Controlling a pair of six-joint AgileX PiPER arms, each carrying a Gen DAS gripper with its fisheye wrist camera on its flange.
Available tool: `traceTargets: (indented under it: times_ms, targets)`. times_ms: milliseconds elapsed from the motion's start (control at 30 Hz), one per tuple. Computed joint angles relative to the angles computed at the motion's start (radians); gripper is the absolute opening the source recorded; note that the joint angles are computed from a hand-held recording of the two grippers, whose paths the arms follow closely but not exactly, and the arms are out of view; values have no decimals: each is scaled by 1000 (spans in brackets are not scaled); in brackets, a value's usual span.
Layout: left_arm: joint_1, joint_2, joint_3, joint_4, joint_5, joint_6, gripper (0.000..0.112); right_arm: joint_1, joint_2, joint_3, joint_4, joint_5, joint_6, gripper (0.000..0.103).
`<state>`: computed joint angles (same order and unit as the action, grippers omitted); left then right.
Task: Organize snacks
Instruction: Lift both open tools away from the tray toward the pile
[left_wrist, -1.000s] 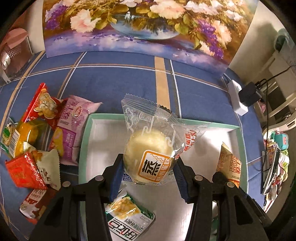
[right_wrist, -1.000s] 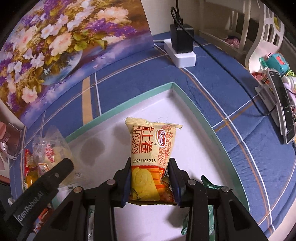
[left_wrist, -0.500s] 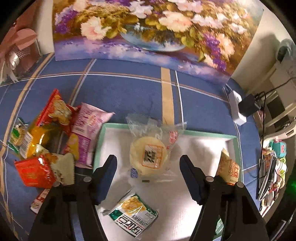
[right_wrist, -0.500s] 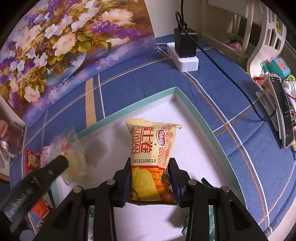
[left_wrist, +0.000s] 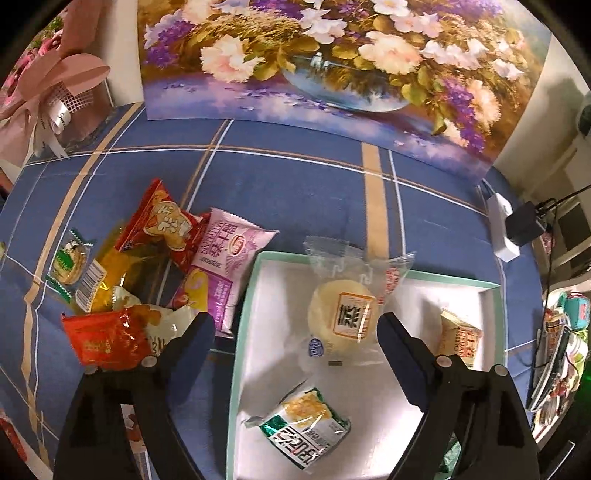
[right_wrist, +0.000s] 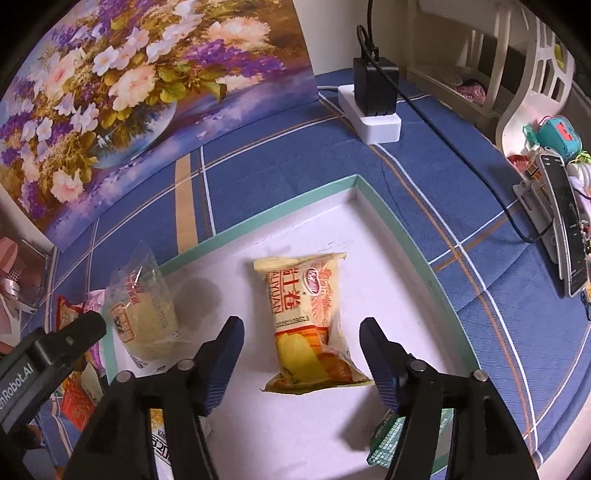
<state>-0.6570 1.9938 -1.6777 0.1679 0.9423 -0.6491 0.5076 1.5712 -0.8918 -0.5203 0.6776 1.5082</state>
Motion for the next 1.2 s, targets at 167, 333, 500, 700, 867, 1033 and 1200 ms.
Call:
traceTargets:
  times_ms: [167,333,500,700,867,1033,1200]
  targets:
    - [-16,19,-7,84,19,-57,93,-12,18,3,41,-25,-36,89]
    - [-31,32,6,192,28,-143,103,-5,25,2,35,-21,-23,103]
    - [-22,28,10,176,21,-136,103,2,21,-1,25,-19,-11,103]
    - [-30,31,-8,173,42,-112,103,4,30,-9,36,-27,-46,103]
    - [-28,-5,15,179,58,-124,103,37,26,-27,12,18,-45,103]
    - [-15,-90,83,195,65,-121,103,109,19,-57,-30,109,-25,103]
    - [9,-187,175,221,61,-120,103,177,-16,-55,-50,151,15,103]
